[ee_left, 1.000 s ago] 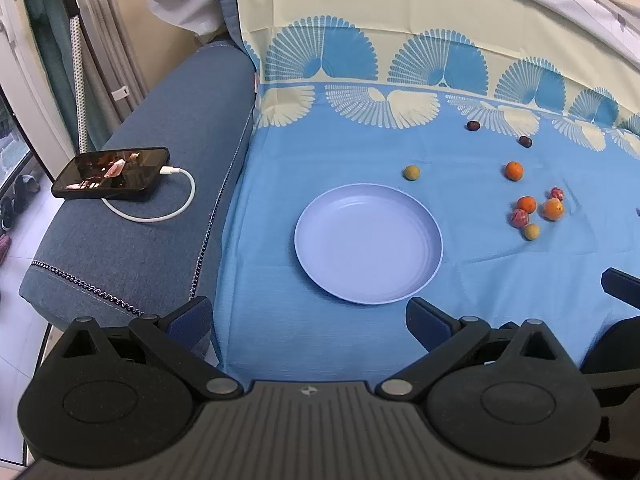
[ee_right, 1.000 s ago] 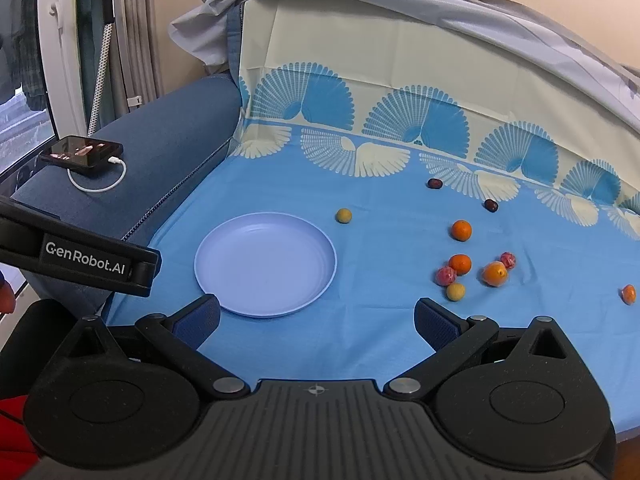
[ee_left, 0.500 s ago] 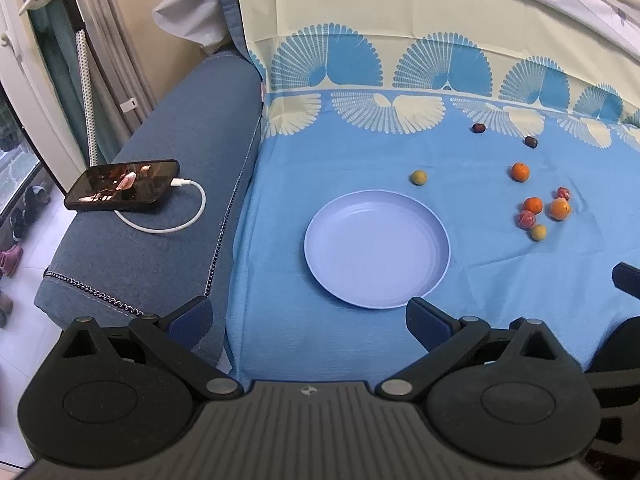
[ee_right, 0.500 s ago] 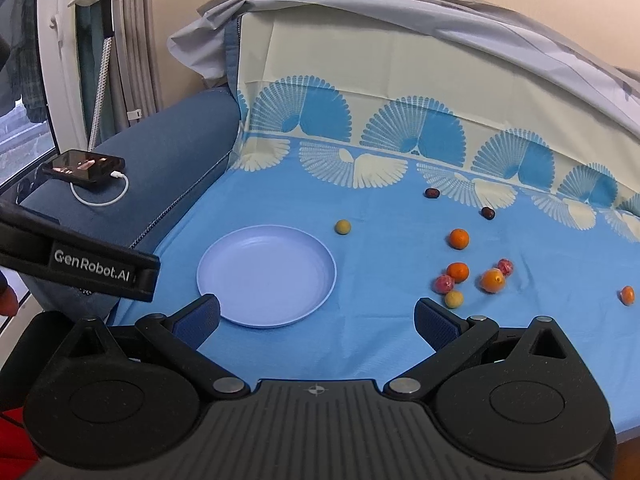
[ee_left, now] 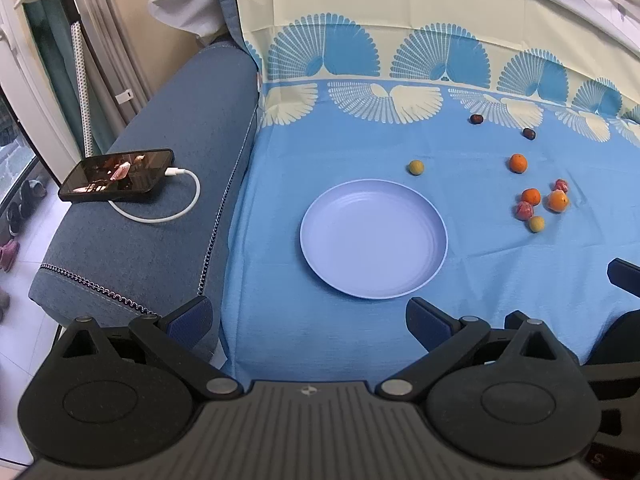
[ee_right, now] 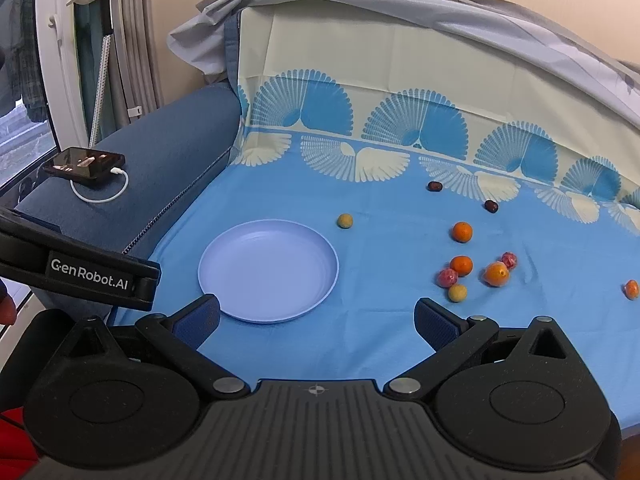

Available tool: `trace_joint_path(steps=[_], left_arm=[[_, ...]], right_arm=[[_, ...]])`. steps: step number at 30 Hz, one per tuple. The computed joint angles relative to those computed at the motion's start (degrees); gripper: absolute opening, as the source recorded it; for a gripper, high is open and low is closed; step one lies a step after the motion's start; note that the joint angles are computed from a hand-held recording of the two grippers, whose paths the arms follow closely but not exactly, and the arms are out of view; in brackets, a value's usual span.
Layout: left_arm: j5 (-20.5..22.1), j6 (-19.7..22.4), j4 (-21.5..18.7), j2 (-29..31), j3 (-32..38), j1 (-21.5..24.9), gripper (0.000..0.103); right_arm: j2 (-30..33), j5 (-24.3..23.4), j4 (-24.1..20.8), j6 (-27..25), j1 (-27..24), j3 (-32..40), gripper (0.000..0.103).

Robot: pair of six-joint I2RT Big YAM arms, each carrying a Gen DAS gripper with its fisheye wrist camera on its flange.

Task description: Organize fruits

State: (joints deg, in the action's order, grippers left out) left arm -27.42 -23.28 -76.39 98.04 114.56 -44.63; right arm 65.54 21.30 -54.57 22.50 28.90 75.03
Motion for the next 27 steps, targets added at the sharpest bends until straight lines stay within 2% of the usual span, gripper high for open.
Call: trace_joint_path(steps=[2, 6, 11, 18, 22, 25, 27], left_arm=[[-0.01, -0.07, 1.19, -0.38, -0.84, 0.02, 0.103], [0.25, -0.66, -3.11, 1.4, 2.09, 0.14, 0.103], [0.52, -0.85, -4.24, 2.23, 3.2, 0.35, 0.103], [1.33, -0.33, -4.62, 4.24, 5.7, 0.7, 0.103], [2.61, 1.68, -5.58, 8.61, 12.15, 0.74, 0.103], [4.1, 3.78, -7.92, 14.15, 20.68, 0.85, 0.103], [5.91, 5.12, -11.62, 20.34, 30.73, 1.24, 0.103]], right_arm=[[0.27, -0.09, -0.15, 0.09, 0.01, 0.14, 0.103], [0.72, -0.67, -0.27, 0.12, -0.35, 0.32, 0.103], [1.12, -1.8, -0.52, 0.81, -1.18, 0.32, 0.103], [1.47, -1.37, -0.94, 5.7, -5.28, -0.43, 0.103], [1.13, 1.33, -0.42, 7.22, -8.79, -1.62, 0.103], [1.25, 3.07, 0.96, 7.15, -12.09, -3.25, 0.103], [1.73, 4.24, 2.31, 7.21, -14.63, -4.42, 0.103]])
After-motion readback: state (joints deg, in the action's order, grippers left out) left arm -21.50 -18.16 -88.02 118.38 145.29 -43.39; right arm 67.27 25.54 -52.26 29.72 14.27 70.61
